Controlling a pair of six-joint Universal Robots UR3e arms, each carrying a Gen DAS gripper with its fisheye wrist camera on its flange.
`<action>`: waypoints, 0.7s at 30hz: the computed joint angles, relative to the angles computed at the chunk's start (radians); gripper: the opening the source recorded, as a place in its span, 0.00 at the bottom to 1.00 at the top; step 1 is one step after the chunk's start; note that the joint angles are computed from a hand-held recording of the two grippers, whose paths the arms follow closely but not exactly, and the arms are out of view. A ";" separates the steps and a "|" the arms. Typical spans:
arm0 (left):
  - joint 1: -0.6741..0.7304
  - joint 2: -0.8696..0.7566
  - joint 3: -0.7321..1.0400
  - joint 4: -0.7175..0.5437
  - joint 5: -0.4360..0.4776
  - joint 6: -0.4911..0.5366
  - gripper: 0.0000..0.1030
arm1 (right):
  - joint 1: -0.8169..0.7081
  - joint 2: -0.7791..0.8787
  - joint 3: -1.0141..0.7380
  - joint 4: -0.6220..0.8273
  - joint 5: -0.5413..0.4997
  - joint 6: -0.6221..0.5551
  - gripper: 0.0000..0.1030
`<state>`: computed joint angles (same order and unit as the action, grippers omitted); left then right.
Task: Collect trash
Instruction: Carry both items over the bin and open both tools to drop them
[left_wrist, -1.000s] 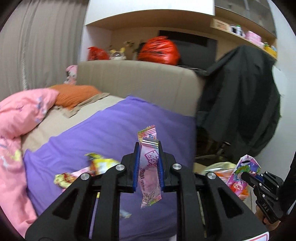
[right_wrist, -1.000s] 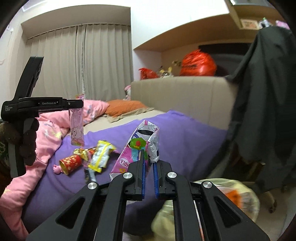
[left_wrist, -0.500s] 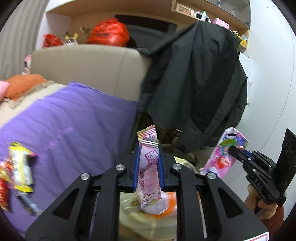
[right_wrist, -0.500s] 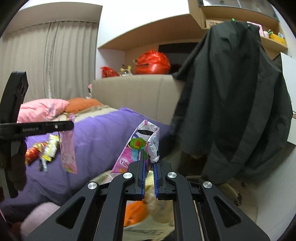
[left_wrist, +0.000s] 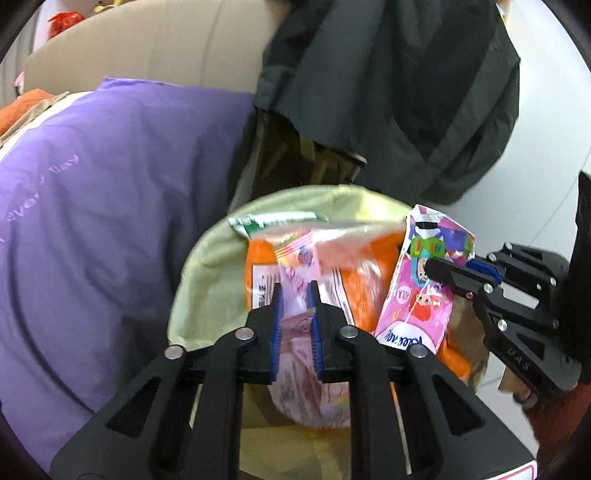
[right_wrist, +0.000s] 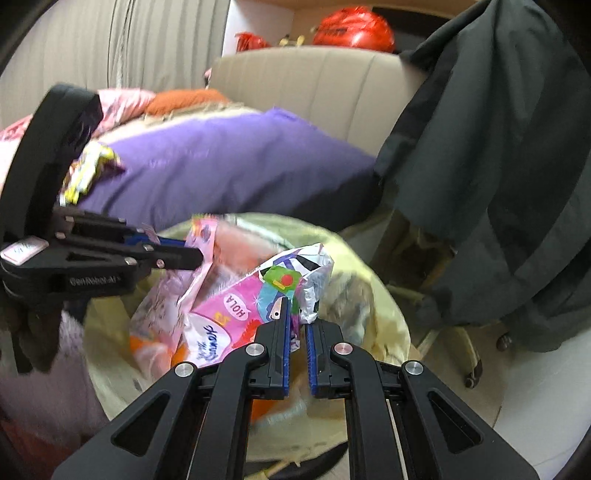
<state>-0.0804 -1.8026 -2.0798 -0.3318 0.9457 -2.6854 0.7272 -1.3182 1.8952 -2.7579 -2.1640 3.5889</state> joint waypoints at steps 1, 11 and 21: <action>-0.011 -0.002 -0.004 -0.004 0.005 0.006 0.12 | 0.001 -0.004 0.011 0.002 -0.001 -0.007 0.09; -0.052 -0.024 -0.016 0.032 -0.006 0.003 0.12 | 0.022 -0.081 0.075 -0.003 0.024 0.017 0.08; 0.087 0.045 0.010 -0.153 -0.101 0.075 0.15 | 0.007 -0.016 -0.029 0.011 0.077 0.025 0.09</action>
